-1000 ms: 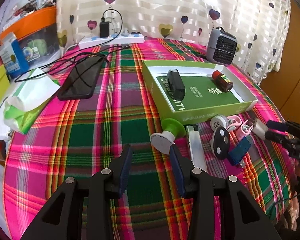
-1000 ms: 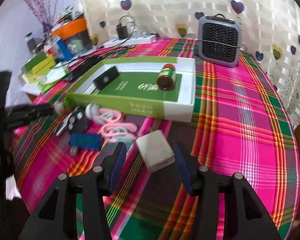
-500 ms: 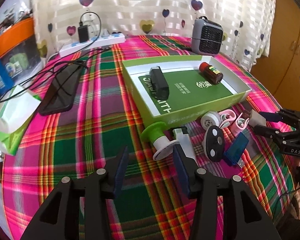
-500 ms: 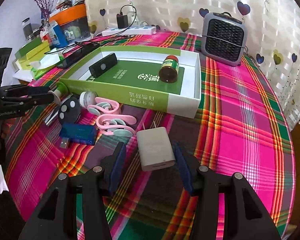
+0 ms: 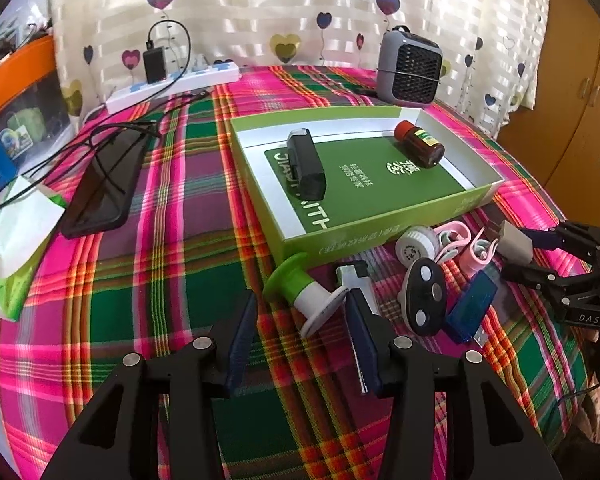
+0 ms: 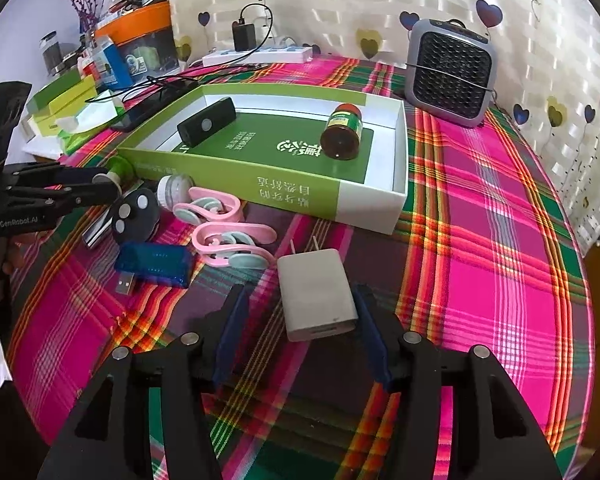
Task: Organize rigid objects
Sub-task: 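Grasp the green-and-white spool with the left tool while the right tool grasps the white charger cube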
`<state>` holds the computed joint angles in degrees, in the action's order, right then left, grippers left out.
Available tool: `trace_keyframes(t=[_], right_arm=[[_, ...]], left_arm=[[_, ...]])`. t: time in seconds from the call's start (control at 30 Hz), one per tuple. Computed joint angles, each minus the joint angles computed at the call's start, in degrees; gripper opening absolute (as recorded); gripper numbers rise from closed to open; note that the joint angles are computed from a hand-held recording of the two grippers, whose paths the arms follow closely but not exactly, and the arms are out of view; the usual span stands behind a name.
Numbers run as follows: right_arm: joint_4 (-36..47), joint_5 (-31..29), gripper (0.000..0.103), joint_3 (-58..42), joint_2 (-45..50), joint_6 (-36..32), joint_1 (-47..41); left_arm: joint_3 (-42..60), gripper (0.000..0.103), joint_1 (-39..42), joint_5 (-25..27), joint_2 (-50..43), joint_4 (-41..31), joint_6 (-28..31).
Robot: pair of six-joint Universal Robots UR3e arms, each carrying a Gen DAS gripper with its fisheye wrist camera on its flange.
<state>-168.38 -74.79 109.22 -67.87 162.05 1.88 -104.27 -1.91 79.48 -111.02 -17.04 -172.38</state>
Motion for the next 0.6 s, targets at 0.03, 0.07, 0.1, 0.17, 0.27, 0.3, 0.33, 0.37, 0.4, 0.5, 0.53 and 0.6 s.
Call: trace_keyframes(t=[0.03, 0.07, 0.1, 0.17, 0.27, 0.3, 0.33, 0.37, 0.4, 0.5, 0.53, 0.6], right_arm=[[-0.1, -0.2, 0.055, 0.0, 0.0, 0.1, 0.0], [-0.3, -0.7, 0.055, 0.0, 0.1, 0.5, 0.2], [-0.5, -1.2, 0.055, 0.0, 0.2, 0.9, 0.3], [-0.6, -1.5, 0.055, -0.3, 0.4, 1.9, 0.3], [-0.5, -1.3, 0.055, -0.3, 0.3, 2.7, 0.1], [-0.6, -1.4, 0.055, -0.2, 0.3, 2.8, 0.1], [-0.7, -1.6, 0.055, -0.2, 0.3, 2.9, 0.2], [-0.7, -1.7, 0.055, -0.2, 0.3, 2.9, 0.2], [-0.7, -1.8, 0.055, -0.1, 0.2, 3.1, 0.3], [-1.1, -1.7, 0.055, 0.1, 0.1, 3.8, 0.2], [-1.1, -1.7, 0.055, 0.2, 0.1, 3.9, 0.3], [-1.3, -1.7, 0.055, 0.4, 0.0, 4.2, 0.2]], left_arm=[[0.6, 0.045, -0.3, 0.5, -0.3, -0.4, -0.4], [0.8, 0.045, -0.3, 0.5, -0.5, -0.6, -0.9], [1.1, 0.045, -0.3, 0.4, -0.6, -0.9, -1.4], [1.7, 0.045, -0.1, 0.0, -1.1, -1.2, -2.9], [2.0, 0.045, 0.1, 0.0, -1.5, -1.0, -3.9], [2.1, 0.045, 0.0, 0.2, -1.6, -1.0, -3.9], [2.0, 0.045, -0.1, 0.3, -1.6, -0.8, -3.9], [1.9, 0.045, 0.0, 0.1, -1.5, -0.9, -3.9], [1.8, 0.045, 0.1, -0.2, -1.4, -0.9, -3.9], [1.3, 0.044, 1.0, -1.7, -1.2, -1.1, -4.6], [1.2, 0.043, 1.2, -2.1, -1.1, -1.1, -4.8], [1.0, 0.037, 1.2, -2.2, -1.1, -0.8, -4.9]])
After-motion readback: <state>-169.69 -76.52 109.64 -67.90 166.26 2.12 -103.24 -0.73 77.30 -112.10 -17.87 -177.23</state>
